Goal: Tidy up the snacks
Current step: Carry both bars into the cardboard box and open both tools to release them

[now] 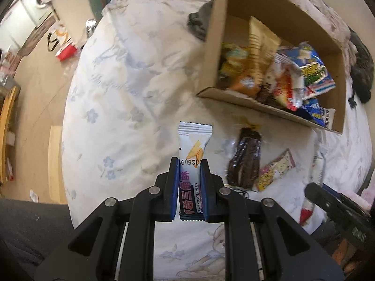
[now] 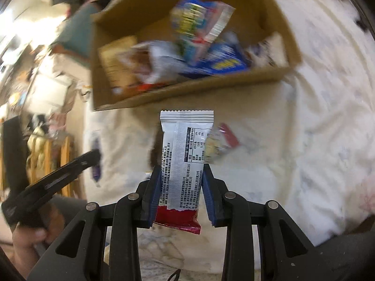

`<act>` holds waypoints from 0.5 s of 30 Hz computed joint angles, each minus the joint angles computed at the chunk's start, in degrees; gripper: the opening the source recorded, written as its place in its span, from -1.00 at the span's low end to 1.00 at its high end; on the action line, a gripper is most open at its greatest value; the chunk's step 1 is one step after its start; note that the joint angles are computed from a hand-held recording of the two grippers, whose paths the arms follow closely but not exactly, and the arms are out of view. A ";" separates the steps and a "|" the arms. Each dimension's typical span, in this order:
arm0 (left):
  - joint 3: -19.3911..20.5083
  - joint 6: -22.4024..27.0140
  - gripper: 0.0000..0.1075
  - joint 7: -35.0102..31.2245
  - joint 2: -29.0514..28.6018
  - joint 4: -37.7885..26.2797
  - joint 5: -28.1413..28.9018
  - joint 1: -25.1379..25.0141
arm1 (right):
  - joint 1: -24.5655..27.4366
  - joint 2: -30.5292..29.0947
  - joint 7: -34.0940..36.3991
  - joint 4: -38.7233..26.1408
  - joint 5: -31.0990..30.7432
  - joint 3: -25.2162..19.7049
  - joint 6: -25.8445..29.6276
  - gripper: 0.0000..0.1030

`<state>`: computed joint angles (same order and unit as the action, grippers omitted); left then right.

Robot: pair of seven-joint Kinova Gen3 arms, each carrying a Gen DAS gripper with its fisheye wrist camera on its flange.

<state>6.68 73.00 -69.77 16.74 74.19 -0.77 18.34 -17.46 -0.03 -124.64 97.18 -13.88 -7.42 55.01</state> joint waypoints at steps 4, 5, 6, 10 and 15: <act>-0.43 -2.79 -0.75 1.26 -2.53 2.11 -2.06 0.52 | -0.58 -1.93 2.35 0.39 -1.51 0.15 -3.69 -0.33; -0.53 -4.39 -0.75 1.81 -3.82 3.04 -3.14 0.82 | -0.52 -2.33 1.75 0.60 -0.91 -0.59 -4.88 -0.33; -0.50 -5.87 -0.75 2.18 -5.02 3.86 -4.01 0.96 | -0.72 -2.76 1.06 0.87 0.08 -0.86 -6.23 -0.33; -0.46 -11.24 -0.75 6.39 -8.63 6.61 -8.80 1.70 | -0.58 -5.26 -2.48 1.56 4.37 -1.40 -9.81 -0.33; -0.08 -11.97 -0.75 10.22 -8.69 6.00 -11.11 1.03 | 0.99 -6.81 -3.76 3.48 2.64 0.28 -12.51 -0.33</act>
